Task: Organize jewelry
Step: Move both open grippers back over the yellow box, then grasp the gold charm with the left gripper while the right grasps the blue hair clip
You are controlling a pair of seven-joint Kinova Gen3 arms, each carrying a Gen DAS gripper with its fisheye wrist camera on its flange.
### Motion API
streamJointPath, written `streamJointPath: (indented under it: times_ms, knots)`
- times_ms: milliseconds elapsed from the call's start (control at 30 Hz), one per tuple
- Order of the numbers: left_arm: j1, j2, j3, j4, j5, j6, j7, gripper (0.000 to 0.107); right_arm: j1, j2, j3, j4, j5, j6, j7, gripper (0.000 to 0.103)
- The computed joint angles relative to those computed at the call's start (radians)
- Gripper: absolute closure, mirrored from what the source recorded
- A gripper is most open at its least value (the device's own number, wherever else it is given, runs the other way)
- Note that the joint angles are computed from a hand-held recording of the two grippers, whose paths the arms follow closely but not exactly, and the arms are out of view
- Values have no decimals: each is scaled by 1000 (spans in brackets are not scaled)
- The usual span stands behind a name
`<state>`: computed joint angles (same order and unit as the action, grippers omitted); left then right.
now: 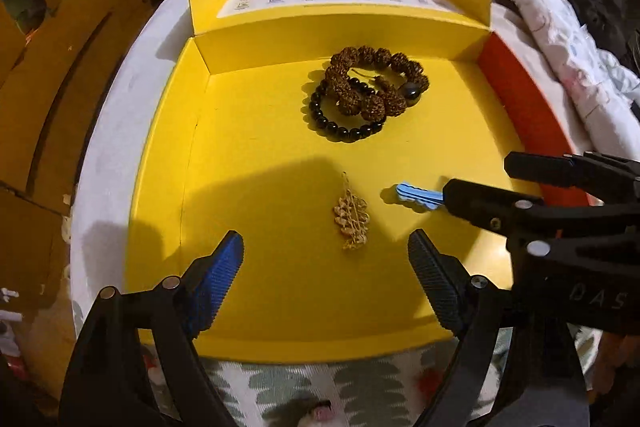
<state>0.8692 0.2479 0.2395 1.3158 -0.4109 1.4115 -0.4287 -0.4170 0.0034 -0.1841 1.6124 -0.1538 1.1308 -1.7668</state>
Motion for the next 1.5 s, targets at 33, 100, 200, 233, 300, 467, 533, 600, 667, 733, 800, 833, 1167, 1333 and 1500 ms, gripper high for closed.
streamJointPath:
  times_ms: [33, 100, 200, 233, 300, 467, 533, 600, 667, 733, 800, 833, 1167, 1333, 1500]
  knots:
    - [-5, 5, -2, -2, 6, 1, -1, 24, 1, 6, 1, -1, -3, -1, -2, 34]
    - [-15, 12, -5, -4, 22, -1, -7, 24, -2, 17, 0, -5, 4, 7, -3, 35]
    - [-12, 23, -10, -7, 17, 8, -6, 26, -4, 25, 0, -2, 9, 14, -4, 41]
    - [-12, 26, -11, -6, 18, 8, -7, 28, -3, 26, 2, 0, 6, 15, -4, 43]
    - [-20, 36, -12, -11, 34, 12, -26, 34, -1, 34, 4, 0, 0, 22, 3, 47]
    - [-16, 48, -19, -9, 47, 1, -30, 37, -1, 42, 6, 4, 6, 23, -2, 47]
    - [-11, 51, -21, -13, 40, -1, -32, 37, 2, 41, 8, 6, 3, 21, 2, 47]
    - [-4, 48, -23, -11, 32, -6, -26, 38, 11, 42, 13, 6, -14, 18, 16, 47]
    - [8, 54, -22, -15, 19, 1, -23, 39, 13, 45, 13, 2, -17, 21, 21, 47]
    - [13, 62, -23, -22, 15, 5, -26, 41, 15, 54, 14, -3, -26, 30, 25, 47]
    - [14, 68, -26, -23, 20, 3, -25, 44, 7, 63, 10, -11, -11, 33, 7, 47]
    - [14, 66, -28, -21, 21, -2, -22, 44, 3, 66, 9, -16, -2, 37, -5, 47]
    - [10, 50, -28, -3, 21, -16, -27, 60, -37, 69, -4, -30, 81, 52, -86, 59]
    - [-5, 26, -20, 29, 29, -43, -36, 62, -37, 68, -5, -28, 71, 51, -73, 61]
    - [-33, -9, -11, 73, 51, -70, -40, 62, -29, 69, -2, -32, 41, 56, -41, 61]
